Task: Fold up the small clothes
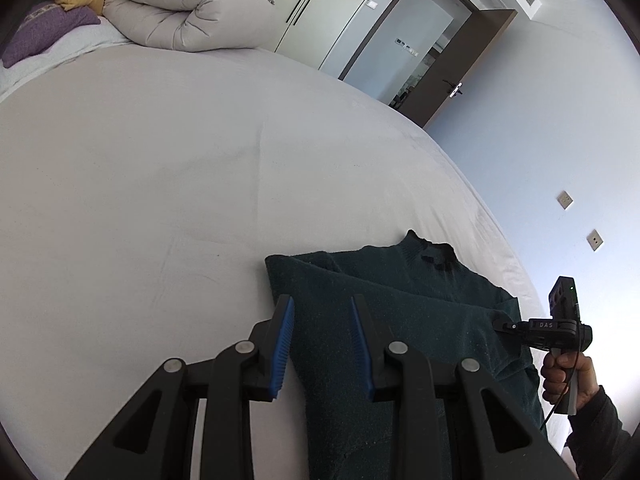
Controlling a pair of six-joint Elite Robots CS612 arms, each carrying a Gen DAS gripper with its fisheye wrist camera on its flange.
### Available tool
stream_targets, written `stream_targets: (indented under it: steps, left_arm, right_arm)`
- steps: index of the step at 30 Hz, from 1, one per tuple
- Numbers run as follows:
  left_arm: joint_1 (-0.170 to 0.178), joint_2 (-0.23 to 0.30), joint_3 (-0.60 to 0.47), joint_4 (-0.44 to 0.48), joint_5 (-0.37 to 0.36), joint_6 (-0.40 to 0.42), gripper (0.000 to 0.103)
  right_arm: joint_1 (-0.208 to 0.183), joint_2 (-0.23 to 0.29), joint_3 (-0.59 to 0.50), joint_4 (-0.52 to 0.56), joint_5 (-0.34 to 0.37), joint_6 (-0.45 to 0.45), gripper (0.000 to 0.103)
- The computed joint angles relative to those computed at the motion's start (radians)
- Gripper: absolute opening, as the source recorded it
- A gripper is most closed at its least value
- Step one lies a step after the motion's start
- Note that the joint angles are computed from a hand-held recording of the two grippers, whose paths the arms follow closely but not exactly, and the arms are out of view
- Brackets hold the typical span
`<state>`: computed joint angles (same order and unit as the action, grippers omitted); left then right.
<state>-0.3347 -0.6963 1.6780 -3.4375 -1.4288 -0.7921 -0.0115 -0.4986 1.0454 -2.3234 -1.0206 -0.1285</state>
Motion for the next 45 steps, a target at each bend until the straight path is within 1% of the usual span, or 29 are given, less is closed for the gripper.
stream_targets:
  steps: [1, 3, 5, 6, 7, 9, 10, 12, 15, 18, 21, 23, 25, 26, 27, 28, 29, 31, 32, 33, 34, 35, 36, 37, 38, 40, 41, 42, 45]
  left_arm:
    - [0.005, 0.007, -0.009, -0.007, -0.018, 0.000, 0.021]
    - [0.013, 0.018, -0.027, -0.005, -0.046, 0.004, 0.021]
    - [0.027, 0.039, -0.050, -0.014, -0.107, -0.012, 0.021]
    - [0.034, 0.050, -0.059, -0.012, -0.138, -0.034, 0.021]
    - [0.038, 0.058, -0.066, 0.009, -0.150, -0.053, 0.021]
    - [0.042, 0.073, -0.076, 0.046, -0.177, -0.063, 0.019]
    - [0.039, 0.076, -0.071, 0.044, -0.164, -0.061, 0.009]
    - [0.035, 0.071, -0.061, 0.037, -0.162, -0.071, 0.009]
    - [0.022, 0.054, -0.039, 0.052, -0.154, -0.047, 0.009]
    - [0.010, 0.038, -0.008, 0.042, -0.152, -0.047, 0.009]
    - [-0.007, 0.013, 0.027, 0.055, -0.118, -0.040, 0.009]
    - [-0.022, -0.007, 0.055, 0.067, -0.082, -0.032, 0.016]
    - [-0.036, -0.022, 0.080, 0.075, -0.064, -0.025, 0.016]
    - [-0.044, -0.028, 0.090, 0.081, -0.057, -0.022, 0.018]
    - [-0.052, -0.033, 0.097, 0.092, -0.054, -0.019, 0.021]
    - [-0.058, -0.034, 0.103, 0.100, -0.049, -0.017, 0.027]
    - [-0.065, -0.033, 0.107, 0.105, -0.045, -0.015, 0.027]
    - [-0.078, -0.037, 0.117, 0.107, -0.012, -0.012, 0.027]
    - [-0.083, -0.044, 0.125, 0.106, -0.003, -0.020, 0.027]
    - [-0.088, -0.050, 0.136, 0.095, 0.002, -0.035, 0.027]
    - [-0.097, -0.058, 0.153, 0.075, 0.013, -0.053, 0.032]
    - [-0.108, -0.069, 0.175, 0.058, 0.033, -0.068, 0.042]
    - [-0.122, -0.084, 0.198, 0.053, 0.059, -0.080, 0.048]
    - [-0.139, -0.099, 0.221, 0.051, 0.088, -0.089, 0.058]
    - [-0.157, -0.113, 0.246, 0.045, 0.114, -0.098, 0.069]
    - [-0.191, -0.142, 0.293, 0.046, 0.161, -0.137, 0.082]
    - [-0.206, -0.151, 0.316, 0.029, 0.175, -0.160, 0.084]
    - [-0.219, -0.158, 0.338, 0.005, 0.181, -0.189, 0.084]
    - [-0.248, -0.167, 0.386, -0.055, 0.148, -0.284, 0.084]
  right_arm:
    - [-0.001, 0.003, -0.003, 0.003, 0.003, 0.004, 0.007]
    - [-0.001, 0.006, -0.007, 0.003, 0.006, 0.006, 0.007]
    - [0.000, 0.006, -0.005, -0.004, 0.003, 0.004, 0.006]
    - [0.000, 0.007, -0.005, -0.005, 0.004, 0.005, 0.006]
    - [-0.001, 0.008, -0.005, -0.007, 0.006, 0.006, 0.006]
    - [-0.002, 0.009, -0.005, -0.010, 0.011, 0.009, 0.006]
    - [-0.003, 0.010, -0.004, -0.013, 0.014, 0.012, 0.006]
    - [-0.004, 0.010, -0.001, -0.020, 0.021, 0.017, 0.006]
    - [-0.010, 0.012, 0.004, -0.030, 0.045, 0.023, 0.006]
    - [-0.018, 0.012, 0.011, -0.037, 0.078, 0.047, 0.006]
    - [-0.023, -0.003, 0.040, -0.058, 0.090, 0.067, 0.008]
    - [-0.025, -0.022, 0.067, -0.070, 0.083, 0.066, 0.009]
    - [-0.028, -0.039, 0.092, -0.083, 0.071, 0.053, 0.010]
    - [-0.030, -0.046, 0.104, -0.092, 0.065, 0.047, 0.010]
    - [-0.032, -0.050, 0.112, -0.097, 0.061, 0.042, 0.010]
    - [-0.035, -0.052, 0.118, -0.100, 0.062, 0.044, 0.010]
    - [-0.040, -0.051, 0.122, -0.101, 0.070, 0.053, 0.010]
    - [-0.050, -0.047, 0.126, -0.103, 0.104, 0.069, 0.009]
    - [-0.053, -0.049, 0.132, -0.112, 0.107, 0.082, 0.009]
    - [-0.055, -0.058, 0.147, -0.134, 0.095, 0.103, 0.009]
    - [-0.058, -0.071, 0.167, -0.157, 0.079, 0.119, 0.010]
    - [-0.061, -0.086, 0.189, -0.175, 0.063, 0.125, 0.010]
    - [-0.065, -0.106, 0.217, -0.200, 0.040, 0.126, 0.010]
    - [-0.072, -0.126, 0.249, -0.229, 0.024, 0.125, 0.010]
    - [-0.083, -0.147, 0.283, -0.258, 0.024, 0.118, 0.010]
    - [-0.114, -0.192, 0.362, -0.310, 0.051, 0.103, 0.010]
    - [-0.130, -0.215, 0.403, -0.331, 0.061, 0.091, 0.010]
    - [-0.146, -0.237, 0.443, -0.352, 0.068, 0.076, 0.010]
    - [-0.196, -0.304, 0.570, -0.414, 0.087, 0.032, 0.011]
